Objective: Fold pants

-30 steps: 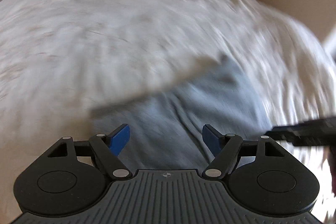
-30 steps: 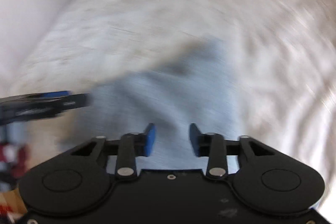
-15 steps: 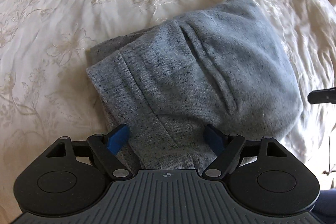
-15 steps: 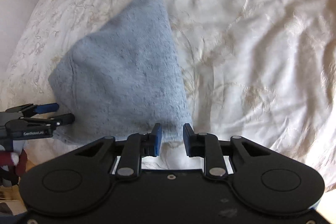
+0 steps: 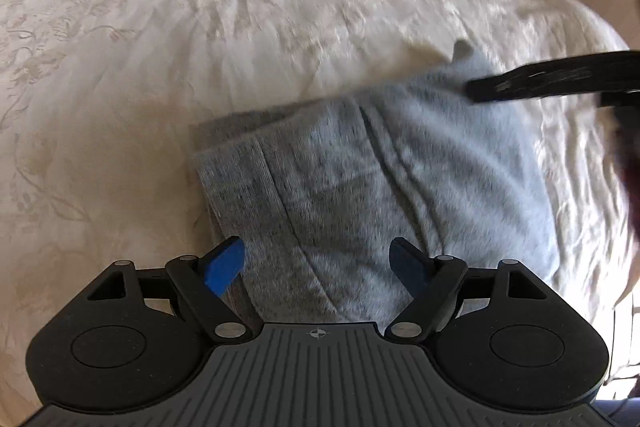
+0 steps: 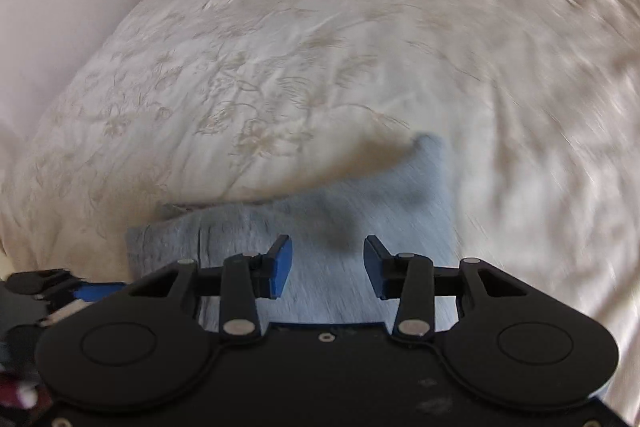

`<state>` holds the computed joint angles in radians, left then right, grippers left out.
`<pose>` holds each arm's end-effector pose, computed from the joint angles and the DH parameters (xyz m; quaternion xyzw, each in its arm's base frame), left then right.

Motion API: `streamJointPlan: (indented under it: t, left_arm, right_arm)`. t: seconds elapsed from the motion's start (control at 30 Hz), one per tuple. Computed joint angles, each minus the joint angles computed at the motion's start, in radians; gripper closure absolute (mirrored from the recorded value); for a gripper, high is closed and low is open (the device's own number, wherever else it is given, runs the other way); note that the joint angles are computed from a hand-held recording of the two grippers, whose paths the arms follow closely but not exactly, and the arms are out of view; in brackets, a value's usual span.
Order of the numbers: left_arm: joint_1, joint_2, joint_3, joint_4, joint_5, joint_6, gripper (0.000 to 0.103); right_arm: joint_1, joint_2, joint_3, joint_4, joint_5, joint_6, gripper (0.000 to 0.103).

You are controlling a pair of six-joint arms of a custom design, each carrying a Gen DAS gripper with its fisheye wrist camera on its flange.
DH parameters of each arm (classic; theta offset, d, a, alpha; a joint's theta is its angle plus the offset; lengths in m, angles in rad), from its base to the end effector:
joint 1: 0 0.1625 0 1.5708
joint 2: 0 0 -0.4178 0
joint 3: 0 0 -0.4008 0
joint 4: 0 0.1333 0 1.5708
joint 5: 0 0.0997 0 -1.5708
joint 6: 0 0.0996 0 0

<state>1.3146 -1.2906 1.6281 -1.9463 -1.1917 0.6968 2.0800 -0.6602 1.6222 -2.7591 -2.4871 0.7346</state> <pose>0.0134 -0.6205 0.3426 0.4472 0.8742 0.0230 0.1879 0.3740 -0.5585 0.0532 -0.1498 -0.8799 0.3383 0.2982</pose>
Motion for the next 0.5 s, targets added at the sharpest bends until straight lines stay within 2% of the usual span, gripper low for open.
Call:
streamJointPlan:
  t: [0.13,0.23,0.27,0.37,0.43,0.5]
  left_arm:
    - [0.002,0.005,-0.017,0.016,-0.033,-0.027,0.024]
    - [0.000,-0.002,-0.010,0.003,-0.027,-0.018,0.024]
    - [0.000,-0.006,-0.008,-0.003,-0.023,-0.019,0.024]
    - [0.008,-0.009,-0.019,-0.006,-0.025,-0.038,0.021]
    - [0.014,-0.004,-0.029,-0.005,-0.026,-0.049,0.021]
    - [0.018,0.006,-0.044,0.002,-0.024,-0.062,0.020]
  right_arm:
    - [-0.070,0.037,-0.068,0.146,0.003,0.031,0.062]
    - [-0.098,0.051,-0.093,0.172,-0.004,0.054,0.062]
    - [-0.094,0.055,-0.103,0.172,-0.013,0.056,0.063]
    - [-0.060,0.072,-0.104,0.034,-0.032,-0.062,0.061]
    - [-0.046,0.073,-0.095,0.021,0.004,-0.075,0.061]
    - [-0.036,0.078,-0.078,0.003,0.072,-0.088,0.061]
